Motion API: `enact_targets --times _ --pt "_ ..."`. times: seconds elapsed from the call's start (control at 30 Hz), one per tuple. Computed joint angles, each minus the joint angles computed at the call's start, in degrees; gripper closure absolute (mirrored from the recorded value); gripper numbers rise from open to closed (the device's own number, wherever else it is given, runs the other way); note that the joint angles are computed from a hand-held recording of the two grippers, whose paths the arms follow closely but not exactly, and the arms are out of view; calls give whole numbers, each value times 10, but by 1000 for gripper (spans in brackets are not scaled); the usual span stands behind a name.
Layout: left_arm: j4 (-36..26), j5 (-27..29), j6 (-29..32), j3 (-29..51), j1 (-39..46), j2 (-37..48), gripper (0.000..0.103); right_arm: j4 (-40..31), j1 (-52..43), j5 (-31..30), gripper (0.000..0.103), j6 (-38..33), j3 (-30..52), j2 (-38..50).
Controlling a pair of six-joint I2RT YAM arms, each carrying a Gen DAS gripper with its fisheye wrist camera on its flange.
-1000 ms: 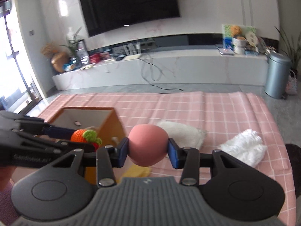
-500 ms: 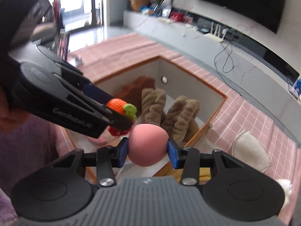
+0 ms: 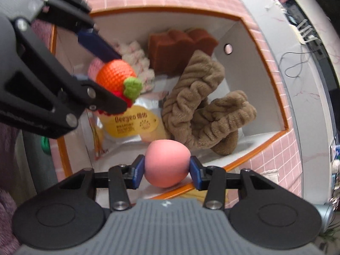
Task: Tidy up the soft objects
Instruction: 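Carry both items over the box and open the right tool to drop the ball, then open the left tool to drop the strawberry into the box, then withdraw both tools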
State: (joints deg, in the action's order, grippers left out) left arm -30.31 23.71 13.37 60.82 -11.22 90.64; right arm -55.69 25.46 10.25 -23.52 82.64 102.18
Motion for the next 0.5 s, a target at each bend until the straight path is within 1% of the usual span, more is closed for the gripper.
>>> enact_targets --times 0.17,0.3,0.33,0.37,0.47,0.5 --pt "-4 0 8 -1 -3 5 46 -22 5 8 56 -14 30 30" --pt "-5 -8 12 -3 -8 4 46 -10 3 7 54 -20 23 33" --pt "-5 -8 13 -3 -8 4 46 -6 2 4 53 -20 19 29" --pt "-7 -8 14 -3 -8 3 46 -3 2 3 49 -19 16 27" --pt "-10 -9 17 -3 -10 2 46 5 -1 -1 48 -18 4 12" --pt "-12 -10 18 -2 -11 1 46 7 -3 -4 44 -16 0 5"
